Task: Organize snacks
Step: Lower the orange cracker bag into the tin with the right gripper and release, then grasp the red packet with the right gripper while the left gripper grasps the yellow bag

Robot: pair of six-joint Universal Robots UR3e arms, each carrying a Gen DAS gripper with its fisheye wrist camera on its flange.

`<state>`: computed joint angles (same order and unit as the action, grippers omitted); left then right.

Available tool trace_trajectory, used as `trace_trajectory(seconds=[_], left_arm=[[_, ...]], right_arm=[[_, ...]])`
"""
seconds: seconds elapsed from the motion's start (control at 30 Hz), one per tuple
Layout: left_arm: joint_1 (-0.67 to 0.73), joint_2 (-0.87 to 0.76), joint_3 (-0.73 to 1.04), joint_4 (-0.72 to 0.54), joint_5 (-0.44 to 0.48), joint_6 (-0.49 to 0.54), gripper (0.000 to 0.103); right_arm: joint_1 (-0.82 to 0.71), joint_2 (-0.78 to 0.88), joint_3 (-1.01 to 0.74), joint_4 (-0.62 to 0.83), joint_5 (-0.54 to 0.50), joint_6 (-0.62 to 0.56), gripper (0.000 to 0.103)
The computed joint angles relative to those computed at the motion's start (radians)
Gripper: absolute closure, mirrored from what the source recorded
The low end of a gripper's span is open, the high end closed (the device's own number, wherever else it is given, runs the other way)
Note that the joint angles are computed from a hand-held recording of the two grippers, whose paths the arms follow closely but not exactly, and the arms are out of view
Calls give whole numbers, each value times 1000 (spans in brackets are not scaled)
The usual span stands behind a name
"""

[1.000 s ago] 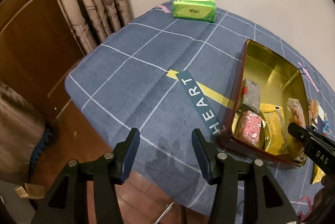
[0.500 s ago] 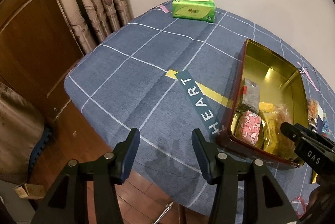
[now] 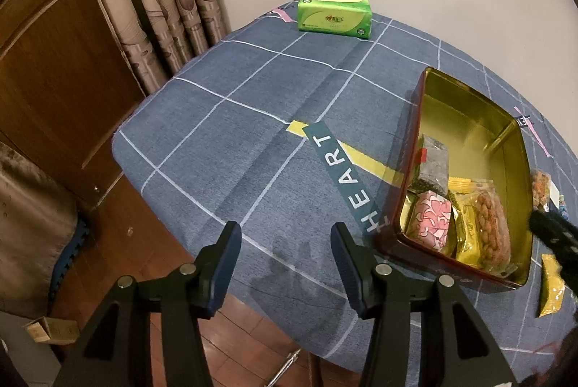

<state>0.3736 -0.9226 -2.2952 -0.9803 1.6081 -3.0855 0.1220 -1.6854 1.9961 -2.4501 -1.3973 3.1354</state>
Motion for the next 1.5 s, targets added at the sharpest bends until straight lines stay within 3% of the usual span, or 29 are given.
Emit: trace_trajectory(seconds=[0.17, 0.4, 0.63, 0.93, 1.23, 1.5], left_arm=[[-12, -5, -1, 15, 15, -9, 50], [-51, -25, 3, 23, 52, -41, 50], [-118, -56, 14, 40, 97, -80, 50], [-272, -85, 70, 12, 184, -165, 50], [-499, -222, 188, -8, 247, -305, 50], [-712, -404, 347, -17, 255, -405, 50]], right_arm=[[-193, -169, 106, 62, 21, -120, 54], [-575, -340, 240, 170, 89, -343, 53], [-795, -324, 326, 142, 94, -494, 53], [-836, -262, 398, 67, 130, -580, 53], [-717, -178, 402, -32, 105, -522, 46], [-785, -188, 407, -5, 159, -596, 61]])
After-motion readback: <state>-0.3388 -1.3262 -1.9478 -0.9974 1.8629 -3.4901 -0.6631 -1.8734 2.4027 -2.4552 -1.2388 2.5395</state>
